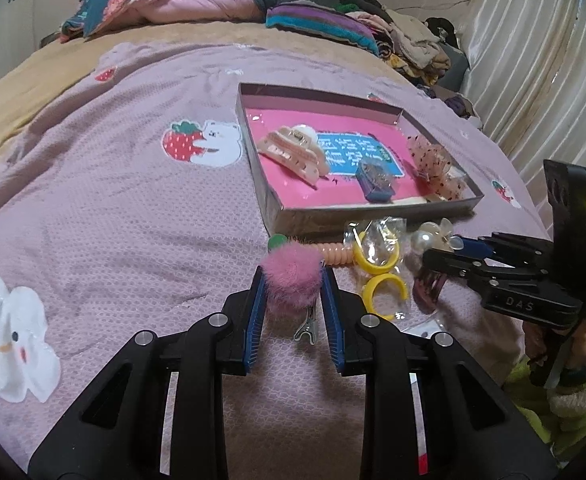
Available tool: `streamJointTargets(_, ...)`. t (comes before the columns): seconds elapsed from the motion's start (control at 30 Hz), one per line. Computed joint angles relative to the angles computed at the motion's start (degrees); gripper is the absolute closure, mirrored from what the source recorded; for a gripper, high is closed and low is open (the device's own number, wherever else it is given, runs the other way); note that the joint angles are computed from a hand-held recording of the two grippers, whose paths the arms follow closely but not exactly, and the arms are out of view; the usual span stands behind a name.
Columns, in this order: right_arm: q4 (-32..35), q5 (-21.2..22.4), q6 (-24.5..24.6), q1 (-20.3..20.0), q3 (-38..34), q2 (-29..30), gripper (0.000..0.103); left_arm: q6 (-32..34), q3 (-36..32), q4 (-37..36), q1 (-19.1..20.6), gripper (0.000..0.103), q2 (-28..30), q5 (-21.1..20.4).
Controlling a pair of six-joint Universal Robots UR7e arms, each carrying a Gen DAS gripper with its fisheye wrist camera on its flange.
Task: Organize jewelry
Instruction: 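Carry the pompom clip with the left tool while the right tool carries the beige claw clip toward the box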
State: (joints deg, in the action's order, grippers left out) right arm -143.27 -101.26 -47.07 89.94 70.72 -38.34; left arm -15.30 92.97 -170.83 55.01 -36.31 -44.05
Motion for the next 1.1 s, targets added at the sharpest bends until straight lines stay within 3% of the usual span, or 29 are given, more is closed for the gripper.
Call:
streamJointTargets(0.53, -5.3, 5.1, 1.0, -1.9, 6.0, -7.5, 0.070, 4.3, -5.0, 1.0, -1.8, 0.084, 2.1, 0.6)
streamJointTargets(1.1, -8.7, 6.5, 2.9, -3.6, 3.9, -8.7, 0.070, 10.7, -16.2, 4.7, -2.2, 0.084, 8.0, -1.4)
